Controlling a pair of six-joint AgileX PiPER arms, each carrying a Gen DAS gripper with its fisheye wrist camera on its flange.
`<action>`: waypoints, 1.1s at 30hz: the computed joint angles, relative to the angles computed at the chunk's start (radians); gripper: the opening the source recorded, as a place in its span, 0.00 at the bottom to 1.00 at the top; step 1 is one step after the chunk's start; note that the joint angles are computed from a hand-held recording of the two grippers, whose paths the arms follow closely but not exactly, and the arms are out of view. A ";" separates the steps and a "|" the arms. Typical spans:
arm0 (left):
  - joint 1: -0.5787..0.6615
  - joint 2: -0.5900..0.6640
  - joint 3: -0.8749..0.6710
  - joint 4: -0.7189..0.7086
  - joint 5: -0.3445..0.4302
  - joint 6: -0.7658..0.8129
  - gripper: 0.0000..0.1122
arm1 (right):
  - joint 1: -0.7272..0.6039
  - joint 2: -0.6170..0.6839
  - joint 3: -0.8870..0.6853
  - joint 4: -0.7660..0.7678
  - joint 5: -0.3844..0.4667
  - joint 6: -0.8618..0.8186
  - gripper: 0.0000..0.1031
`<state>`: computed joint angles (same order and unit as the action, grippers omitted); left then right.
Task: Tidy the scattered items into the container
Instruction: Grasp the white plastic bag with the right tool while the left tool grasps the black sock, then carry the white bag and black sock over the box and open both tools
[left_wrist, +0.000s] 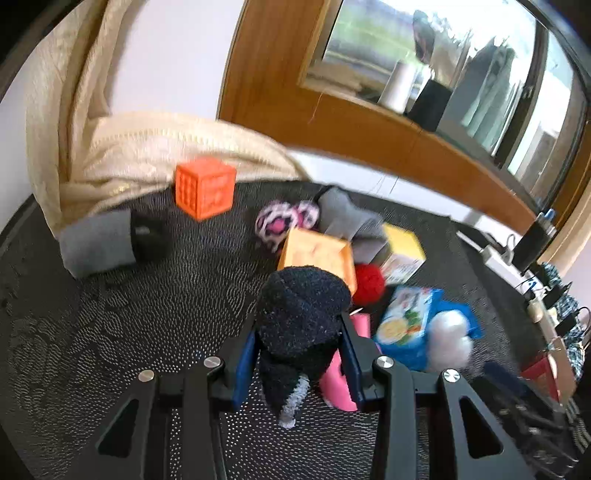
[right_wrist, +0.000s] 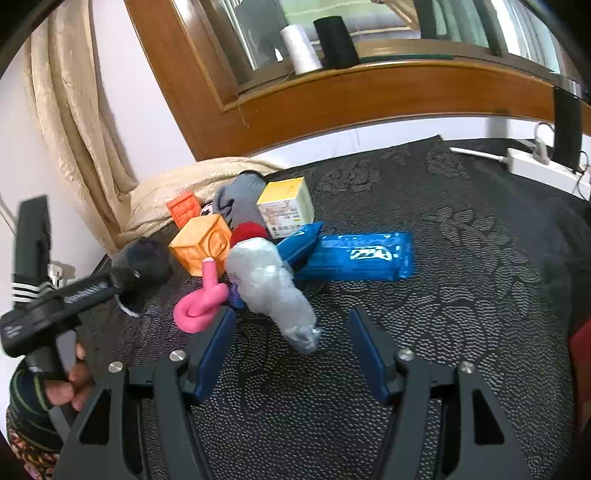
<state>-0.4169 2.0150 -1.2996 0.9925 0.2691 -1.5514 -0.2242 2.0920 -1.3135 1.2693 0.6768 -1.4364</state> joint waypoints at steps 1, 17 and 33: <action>-0.009 -0.013 0.010 0.038 0.006 -0.036 0.38 | 0.009 0.002 -0.012 -0.025 0.000 0.028 0.66; 0.013 0.012 -0.009 -0.011 -0.042 0.017 0.38 | 0.083 0.095 -0.135 -0.137 -0.050 0.140 0.25; -0.031 -0.001 -0.004 0.035 -0.053 -0.011 0.38 | -0.086 -0.176 0.210 0.119 -0.026 -0.154 0.24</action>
<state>-0.4481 2.0141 -1.3037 1.0276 0.2166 -1.5622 -0.3099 1.9162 -1.1038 1.3881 0.6511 -1.5907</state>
